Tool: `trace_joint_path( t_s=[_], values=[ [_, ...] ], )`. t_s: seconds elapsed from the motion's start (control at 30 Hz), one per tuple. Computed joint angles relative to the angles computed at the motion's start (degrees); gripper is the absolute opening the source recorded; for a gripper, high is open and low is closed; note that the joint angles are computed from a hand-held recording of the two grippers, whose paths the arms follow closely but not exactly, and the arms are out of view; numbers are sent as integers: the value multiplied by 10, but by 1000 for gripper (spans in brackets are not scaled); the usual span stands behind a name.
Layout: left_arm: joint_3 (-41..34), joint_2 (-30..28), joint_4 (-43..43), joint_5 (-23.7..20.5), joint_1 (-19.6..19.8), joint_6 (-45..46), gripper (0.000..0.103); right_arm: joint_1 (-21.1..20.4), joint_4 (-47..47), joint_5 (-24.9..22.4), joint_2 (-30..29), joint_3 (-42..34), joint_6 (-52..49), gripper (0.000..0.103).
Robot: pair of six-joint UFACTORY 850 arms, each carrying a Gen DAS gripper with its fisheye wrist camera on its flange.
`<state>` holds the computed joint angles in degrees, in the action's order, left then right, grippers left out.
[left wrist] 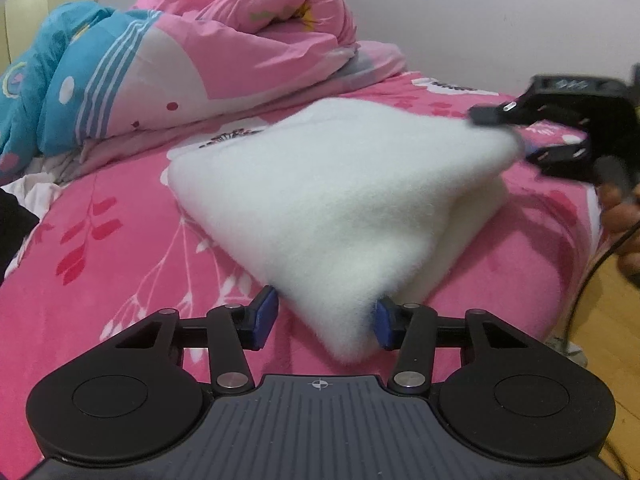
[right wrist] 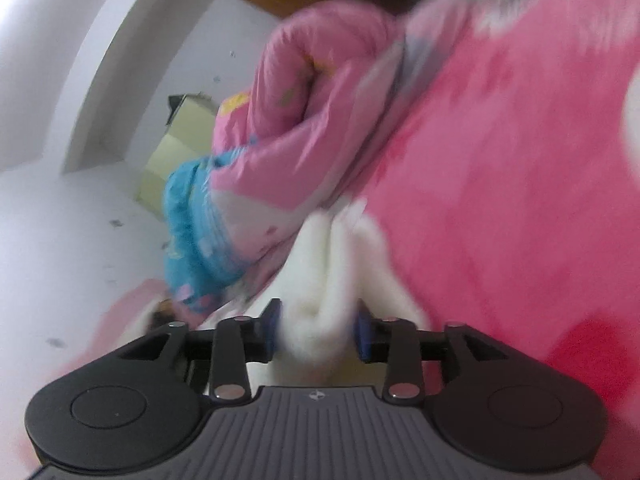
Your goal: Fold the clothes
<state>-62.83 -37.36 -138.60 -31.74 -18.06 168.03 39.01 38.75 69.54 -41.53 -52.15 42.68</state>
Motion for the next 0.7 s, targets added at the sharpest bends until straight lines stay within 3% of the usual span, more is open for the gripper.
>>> trace_joint_path(
  t_s=[0.1,0.2,0.27,0.3,0.33,0.37,0.4,0.47,0.53,0.63,0.7],
  values=[
    [2,0,0,-5,2,11,49,47,130,21,25,-6,-180,41],
    [3,1,-6,-2,-1,20,49,67,86,50,30,-28,-360,40],
    [2,1,1,1,0,13,49,66,32,-1,17,-57,-480,37],
    [1,1,5,1,1,10,49,61,41,-53,5,-78,-540,35],
    [1,1,9,0,1,8,49,54,74,-108,-13,-105,-600,34],
    [1,1,18,-1,2,3,49,51,121,-138,-31,-127,-658,26],
    [1,0,28,-2,3,-1,46,47,148,-148,-50,-140,-692,26],
    [3,0,28,-6,3,9,46,49,172,-165,-41,-146,-701,24],
    [4,0,32,-9,5,12,46,64,194,-135,-32,-151,-742,24],
    [1,-1,63,-13,12,-10,46,72,124,-107,-17,-141,-702,24],
    [0,-1,73,-13,13,-14,46,67,79,-120,-23,-142,-678,24]
  ],
)
